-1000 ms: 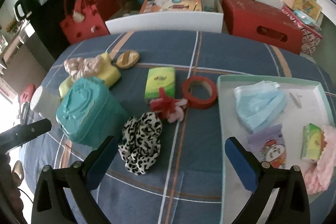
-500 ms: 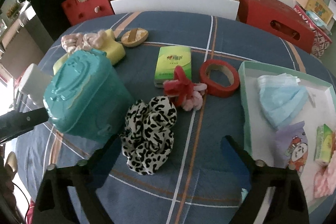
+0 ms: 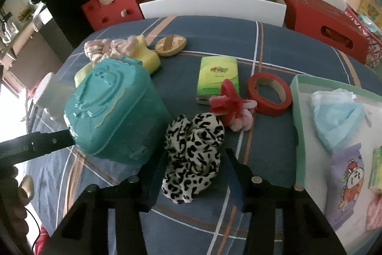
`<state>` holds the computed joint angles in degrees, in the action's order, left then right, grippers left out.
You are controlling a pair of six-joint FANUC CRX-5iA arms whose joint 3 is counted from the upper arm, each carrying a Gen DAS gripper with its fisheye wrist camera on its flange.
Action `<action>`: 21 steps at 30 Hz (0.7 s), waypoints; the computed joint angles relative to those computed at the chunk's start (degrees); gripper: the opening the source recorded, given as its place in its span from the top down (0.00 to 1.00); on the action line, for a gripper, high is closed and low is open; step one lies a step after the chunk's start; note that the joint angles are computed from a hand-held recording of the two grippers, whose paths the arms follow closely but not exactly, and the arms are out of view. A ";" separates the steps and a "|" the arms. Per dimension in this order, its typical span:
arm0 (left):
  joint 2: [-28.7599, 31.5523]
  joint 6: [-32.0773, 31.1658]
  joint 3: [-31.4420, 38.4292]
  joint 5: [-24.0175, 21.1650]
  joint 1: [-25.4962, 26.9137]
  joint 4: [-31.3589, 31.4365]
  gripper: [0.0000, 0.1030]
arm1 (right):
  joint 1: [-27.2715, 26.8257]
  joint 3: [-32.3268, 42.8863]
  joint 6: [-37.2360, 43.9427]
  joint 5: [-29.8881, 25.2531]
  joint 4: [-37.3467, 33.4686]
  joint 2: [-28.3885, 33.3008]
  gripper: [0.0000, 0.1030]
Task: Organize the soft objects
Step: 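Close the right gripper on the leopard-print scrunchie and lift it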
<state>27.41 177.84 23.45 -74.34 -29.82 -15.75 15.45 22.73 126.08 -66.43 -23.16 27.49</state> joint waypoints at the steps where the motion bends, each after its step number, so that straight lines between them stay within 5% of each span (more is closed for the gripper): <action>1: 0.14 -0.16 0.25 -0.05 -0.08 -0.09 0.19 | 0.04 0.09 -0.03 -0.13 -0.14 -0.01 0.61; 14: 1.29 -1.54 2.99 -1.90 -0.78 -0.97 0.19 | -1.01 1.50 -0.27 -1.64 -1.33 -0.58 0.78; 21: 0.95 -2.22 4.05 -2.84 -1.20 -1.59 0.19 | -2.35 1.56 -0.45 -1.05 -2.90 -2.53 0.79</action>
